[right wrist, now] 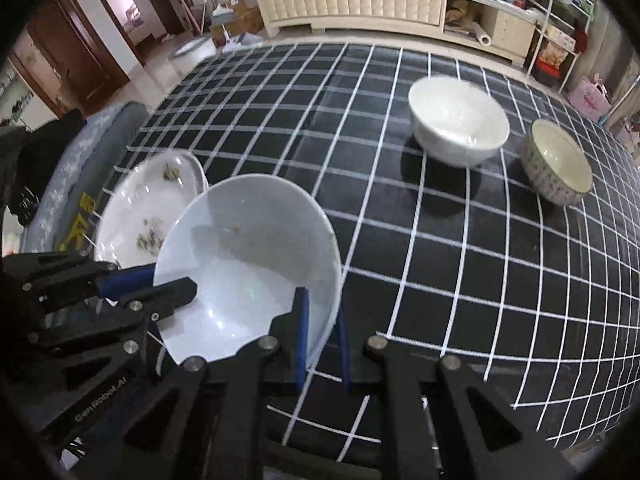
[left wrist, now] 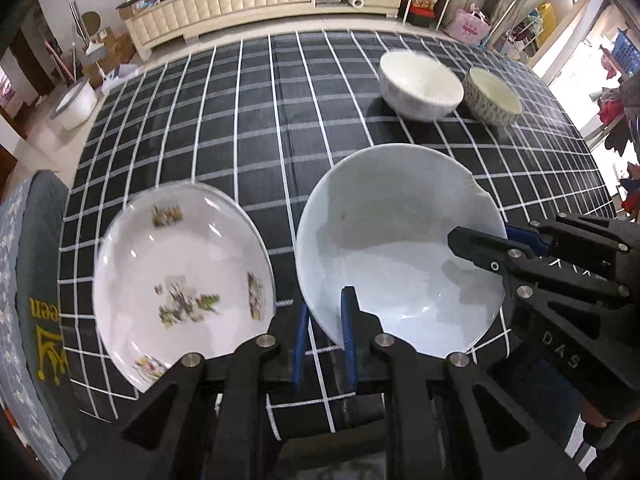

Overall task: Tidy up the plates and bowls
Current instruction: 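Carry the white bowl beside the plate stack, set it down, open both grippers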

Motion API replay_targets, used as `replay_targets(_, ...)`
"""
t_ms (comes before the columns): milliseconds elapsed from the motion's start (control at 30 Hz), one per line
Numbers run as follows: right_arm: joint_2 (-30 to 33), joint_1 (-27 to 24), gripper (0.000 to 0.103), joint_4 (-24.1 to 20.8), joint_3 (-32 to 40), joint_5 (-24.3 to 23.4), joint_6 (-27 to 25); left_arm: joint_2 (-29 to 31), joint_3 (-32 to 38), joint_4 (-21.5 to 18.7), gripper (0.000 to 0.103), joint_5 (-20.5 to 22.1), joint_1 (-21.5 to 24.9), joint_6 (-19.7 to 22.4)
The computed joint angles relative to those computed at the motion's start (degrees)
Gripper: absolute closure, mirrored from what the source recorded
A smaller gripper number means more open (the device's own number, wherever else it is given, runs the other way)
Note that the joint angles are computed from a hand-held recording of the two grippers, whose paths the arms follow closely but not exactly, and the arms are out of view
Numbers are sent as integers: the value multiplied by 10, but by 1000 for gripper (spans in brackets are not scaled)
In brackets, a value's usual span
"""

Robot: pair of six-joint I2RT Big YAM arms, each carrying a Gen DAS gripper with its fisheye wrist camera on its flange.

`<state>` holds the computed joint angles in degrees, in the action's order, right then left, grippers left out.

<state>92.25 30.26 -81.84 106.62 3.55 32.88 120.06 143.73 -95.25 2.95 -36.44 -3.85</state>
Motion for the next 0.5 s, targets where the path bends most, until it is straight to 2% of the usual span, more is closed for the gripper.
replay_targets(167,-8,-6,87,20,-43,-25,13,-12,-49,19,89,1,-5,-2)
replay_targets(400,-7,-8,87,31,-67,-42,21,6,-50,5,89,9,-5,-1)
replay_targets(500,-5,-10,87,32,-68,-44,20,4,-56,17,89,7,-6,2)
